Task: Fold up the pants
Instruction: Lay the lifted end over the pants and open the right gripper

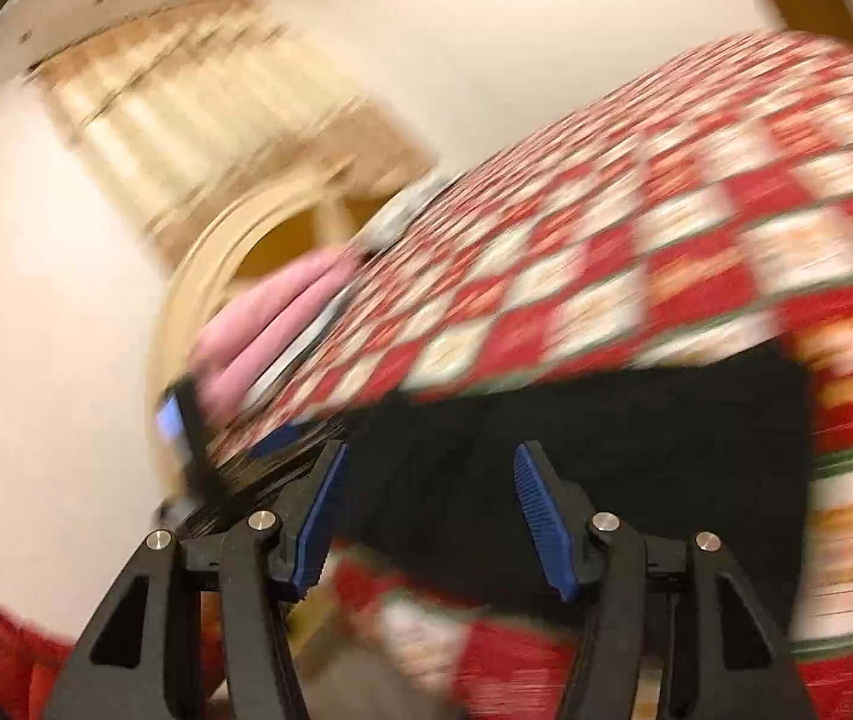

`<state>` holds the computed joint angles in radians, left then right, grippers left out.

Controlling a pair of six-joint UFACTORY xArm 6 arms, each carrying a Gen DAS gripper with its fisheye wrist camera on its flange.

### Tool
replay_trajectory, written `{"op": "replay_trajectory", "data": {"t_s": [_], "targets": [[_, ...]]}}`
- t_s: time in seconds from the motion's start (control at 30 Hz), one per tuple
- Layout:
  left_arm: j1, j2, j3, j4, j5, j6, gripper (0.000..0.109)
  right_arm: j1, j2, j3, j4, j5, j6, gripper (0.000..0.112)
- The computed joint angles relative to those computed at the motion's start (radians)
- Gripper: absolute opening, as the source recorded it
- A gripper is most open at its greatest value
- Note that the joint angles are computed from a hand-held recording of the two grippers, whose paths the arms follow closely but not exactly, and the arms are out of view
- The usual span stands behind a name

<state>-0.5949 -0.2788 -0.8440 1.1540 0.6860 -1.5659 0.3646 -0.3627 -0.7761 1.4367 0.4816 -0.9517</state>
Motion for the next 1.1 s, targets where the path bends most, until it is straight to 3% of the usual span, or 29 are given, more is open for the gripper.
{"op": "replay_trajectory", "data": {"t_s": [0.07,0.13,0.27,0.37,0.43,0.47,0.5,0.57,0.67,0.73,0.97,1.1], "targets": [[-0.018,0.019,-0.029,0.022,-0.005,0.004,0.103,-0.051,-0.01,0.02,-0.124,-0.094,0.134,0.058],[-0.039,0.043,-0.055,0.041,-0.004,0.01,0.103,-0.104,-0.001,0.037,-0.185,-0.124,0.213,0.058],[-0.071,0.117,-0.11,-0.006,-0.023,0.1,0.103,-0.184,0.046,0.05,-0.097,-0.061,0.21,0.058],[-0.048,0.142,-0.102,-0.124,-0.149,0.156,0.103,-0.161,0.086,0.033,-0.097,-0.056,0.23,0.059],[-0.047,0.153,-0.097,-0.172,-0.184,0.174,0.103,-0.139,0.092,0.027,-0.126,-0.078,0.237,0.059],[-0.051,0.152,-0.093,-0.178,-0.188,0.17,0.096,-0.135,0.091,0.028,-0.127,-0.081,0.229,0.059],[-0.054,0.146,-0.085,-0.171,-0.197,0.153,0.082,-0.124,0.089,0.027,-0.136,-0.092,0.231,0.058],[-0.063,0.116,-0.065,-0.132,-0.2,0.092,0.076,-0.112,0.083,0.03,-0.145,-0.112,0.231,0.058],[-0.052,0.046,-0.018,0.098,-0.261,-0.112,0.076,-0.123,0.094,0.016,-0.106,-0.101,0.207,0.058],[-0.033,0.038,-0.01,0.187,-0.318,-0.176,0.076,-0.129,0.098,0.014,-0.094,-0.098,0.203,0.058],[0.03,0.16,-0.053,0.063,-0.48,-0.078,0.076,-0.151,0.095,0.023,-0.089,-0.071,0.204,0.058],[0.047,0.19,-0.031,-0.087,-0.554,0.032,0.076,-0.155,0.099,0.024,-0.092,-0.064,0.207,0.058]]}}
